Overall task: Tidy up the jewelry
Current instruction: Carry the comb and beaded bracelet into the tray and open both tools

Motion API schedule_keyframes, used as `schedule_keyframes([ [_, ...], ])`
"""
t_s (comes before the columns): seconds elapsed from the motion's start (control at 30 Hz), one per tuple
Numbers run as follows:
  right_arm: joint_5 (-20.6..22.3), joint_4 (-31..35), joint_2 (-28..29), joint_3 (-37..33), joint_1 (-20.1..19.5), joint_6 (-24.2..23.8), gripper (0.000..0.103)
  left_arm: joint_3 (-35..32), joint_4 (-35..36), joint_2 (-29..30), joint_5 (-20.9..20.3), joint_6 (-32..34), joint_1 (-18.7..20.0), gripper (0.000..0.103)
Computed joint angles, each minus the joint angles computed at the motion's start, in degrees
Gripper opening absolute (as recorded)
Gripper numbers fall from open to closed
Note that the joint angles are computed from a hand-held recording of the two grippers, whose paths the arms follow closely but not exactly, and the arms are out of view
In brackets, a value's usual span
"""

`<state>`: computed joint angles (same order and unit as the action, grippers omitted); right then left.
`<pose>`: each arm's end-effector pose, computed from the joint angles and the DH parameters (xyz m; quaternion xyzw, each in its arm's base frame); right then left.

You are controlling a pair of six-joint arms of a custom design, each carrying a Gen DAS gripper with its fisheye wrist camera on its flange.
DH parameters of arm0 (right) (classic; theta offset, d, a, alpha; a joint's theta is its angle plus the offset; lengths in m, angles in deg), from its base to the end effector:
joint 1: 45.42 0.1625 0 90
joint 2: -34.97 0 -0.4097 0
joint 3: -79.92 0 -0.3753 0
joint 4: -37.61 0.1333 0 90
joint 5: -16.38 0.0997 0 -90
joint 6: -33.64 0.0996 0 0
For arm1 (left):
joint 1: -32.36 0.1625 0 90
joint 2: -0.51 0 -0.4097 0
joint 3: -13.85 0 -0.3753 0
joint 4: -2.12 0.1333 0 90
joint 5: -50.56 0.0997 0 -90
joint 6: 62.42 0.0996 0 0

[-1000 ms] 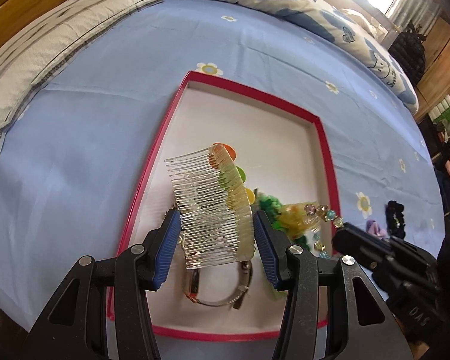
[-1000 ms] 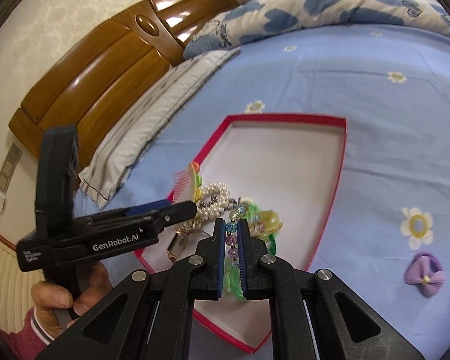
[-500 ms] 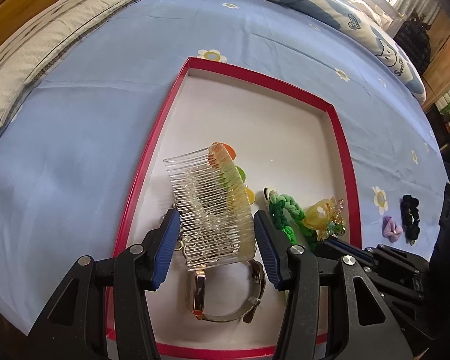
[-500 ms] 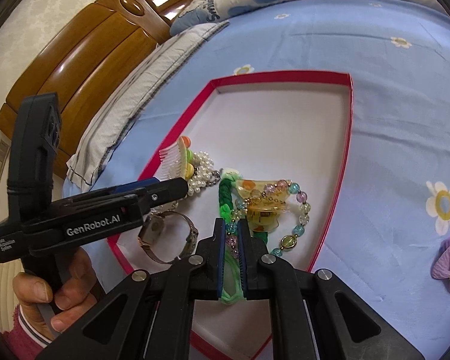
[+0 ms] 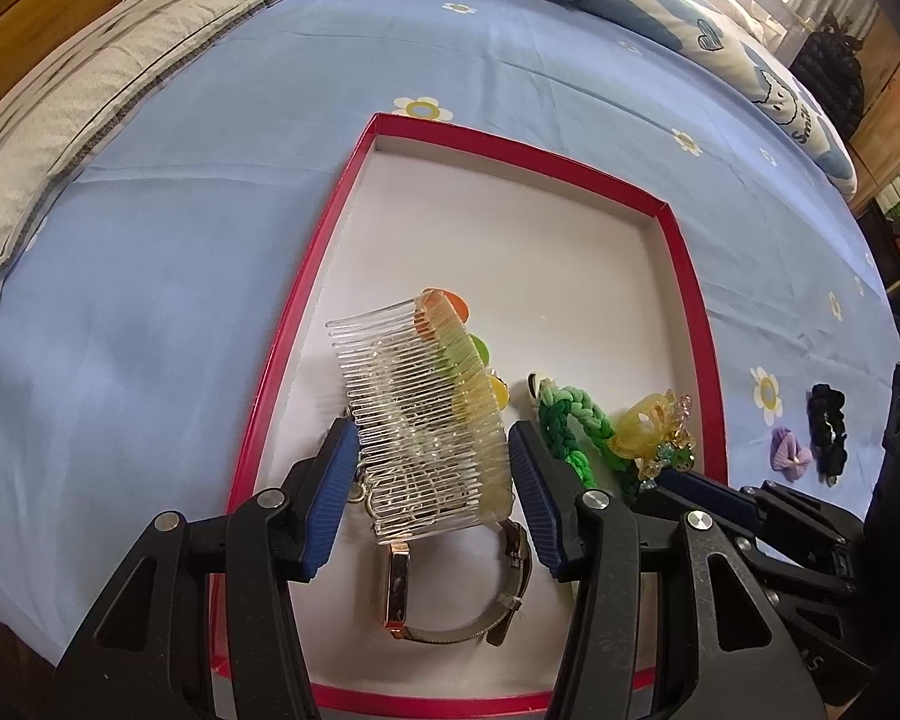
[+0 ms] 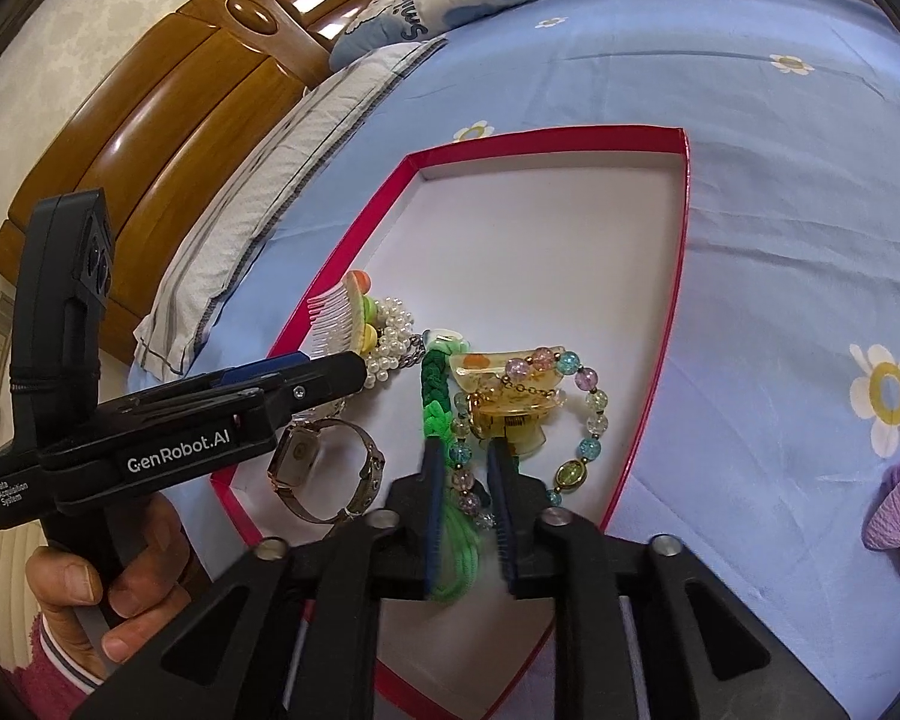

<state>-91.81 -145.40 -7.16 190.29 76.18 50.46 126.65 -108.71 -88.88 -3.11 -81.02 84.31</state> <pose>0.3874 -0.4346 0.0446 0.0904 -0.9608 0.2565 0.0540 -0.1227 -0.4688 0.3384 0.1674 0.9351 -0.1291 0.2845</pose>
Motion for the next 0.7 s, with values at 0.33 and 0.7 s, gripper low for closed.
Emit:
schedule_keyframes([
  [0.33, -1.11, -1.90, -2.00, 2.02, 0.67, 0.46, 0.038, -0.56, 1.01, -0.13, -0.80, -1.06, 0.06, 0.054],
  [0.7, -2.85, -6.01, -6.78, 7.50, 1.95, 2.04, 0.042, -0.34, 2.13, -1.39, -0.76, -2.57, -0.89, 0.055],
])
